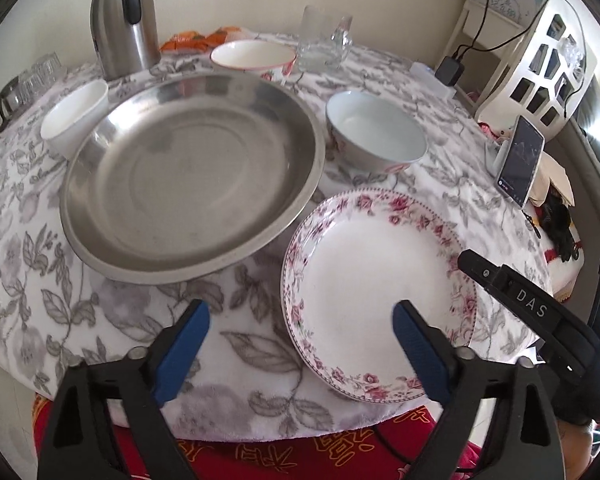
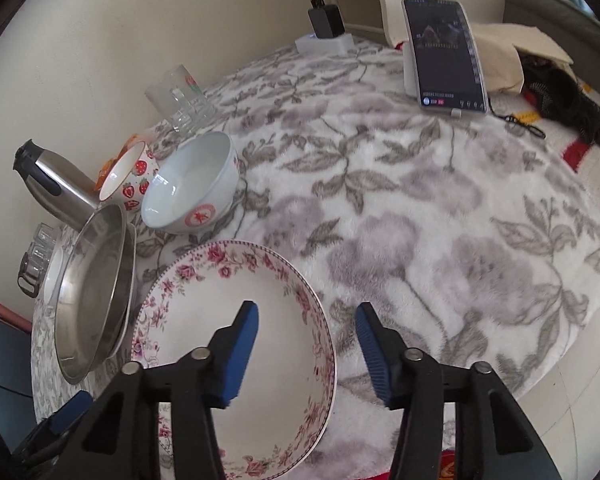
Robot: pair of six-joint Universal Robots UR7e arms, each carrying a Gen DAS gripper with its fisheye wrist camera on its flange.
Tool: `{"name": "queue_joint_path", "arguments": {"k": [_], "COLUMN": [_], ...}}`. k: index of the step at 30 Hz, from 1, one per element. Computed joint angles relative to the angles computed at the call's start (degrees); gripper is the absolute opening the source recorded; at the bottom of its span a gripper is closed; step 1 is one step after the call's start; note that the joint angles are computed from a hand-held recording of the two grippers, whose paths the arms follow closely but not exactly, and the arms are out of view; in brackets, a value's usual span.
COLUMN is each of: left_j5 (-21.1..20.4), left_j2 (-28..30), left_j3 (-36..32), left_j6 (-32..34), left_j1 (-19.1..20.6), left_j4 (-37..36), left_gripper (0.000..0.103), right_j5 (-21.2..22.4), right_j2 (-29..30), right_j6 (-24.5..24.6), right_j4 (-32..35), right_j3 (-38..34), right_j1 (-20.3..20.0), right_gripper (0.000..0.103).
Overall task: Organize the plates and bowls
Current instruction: 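Grasp the rim of the pink rose-rimmed plate with the right tool and lift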
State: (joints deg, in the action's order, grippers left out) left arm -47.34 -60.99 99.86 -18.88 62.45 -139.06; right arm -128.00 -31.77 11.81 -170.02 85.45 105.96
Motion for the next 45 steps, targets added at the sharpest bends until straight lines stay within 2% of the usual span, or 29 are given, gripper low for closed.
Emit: {"name": "queue_joint_path", "arguments": {"k": [3, 5, 8, 9, 11, 16, 18, 31, 37, 45], "left_j5": [-1.4, -2.0, -3.6, -4.1, -4.8, -5.7, -6.1, -7.2, -7.7, -7.9], "left_j2": [0.4, 0.6, 0.9, 1.0, 1.1, 1.5, 1.7, 4.0, 4.4, 4.5], "left_j3": [-1.0, -1.4, -2.0, -2.0, -2.3, -2.3, -2.3, -4.2, -3.6, -3.6], "left_j6": [-1.8, -2.5, -3.2, -3.4, -3.6, -3.4, -3.0, -2.5, -1.0, -0.1], "left_j1": [0.9, 1.4, 2.1, 2.4, 2.8, 3.3, 3.5, 5.0, 5.4, 5.6], "left_j4": [2.7, 3.4, 4.5, 4.5, 4.8, 4.0, 3.2, 3.2, -0.9, -1.8], "left_gripper": [0.083, 0.063, 0.056, 0.054, 0.041, 0.028, 0.026, 0.023, 0.023, 0.023], "right_j5": [1.1, 1.7, 2.7, 2.9, 3.1, 3.4, 3.6, 5.9, 6.8, 6.3], "right_j2": [-0.3, -0.4, -0.6, -0.6, -0.5, -0.4, -0.5, -0.9, -1.1, -1.0], "right_j6": [1.3, 1.9, 2.4, 2.5, 2.5, 3.5, 4.2, 4.7, 5.2, 5.0], "right_j4": [0.8, 1.2, 1.9, 2.2, 2.7, 3.4, 3.4, 2.3, 2.0, 2.2], "right_j3": [0.1, 0.2, 0.4, 0.3, 0.2, 0.1, 0.3, 1.2, 1.5, 1.3], "right_j1": [-0.6, -0.9, -1.2, -1.3, -1.4, -1.8, -2.0, -2.8, -3.1, -2.9], "right_gripper": [0.041, 0.037, 0.036, 0.033, 0.030, 0.018, 0.013, 0.014, 0.014, 0.015]}}
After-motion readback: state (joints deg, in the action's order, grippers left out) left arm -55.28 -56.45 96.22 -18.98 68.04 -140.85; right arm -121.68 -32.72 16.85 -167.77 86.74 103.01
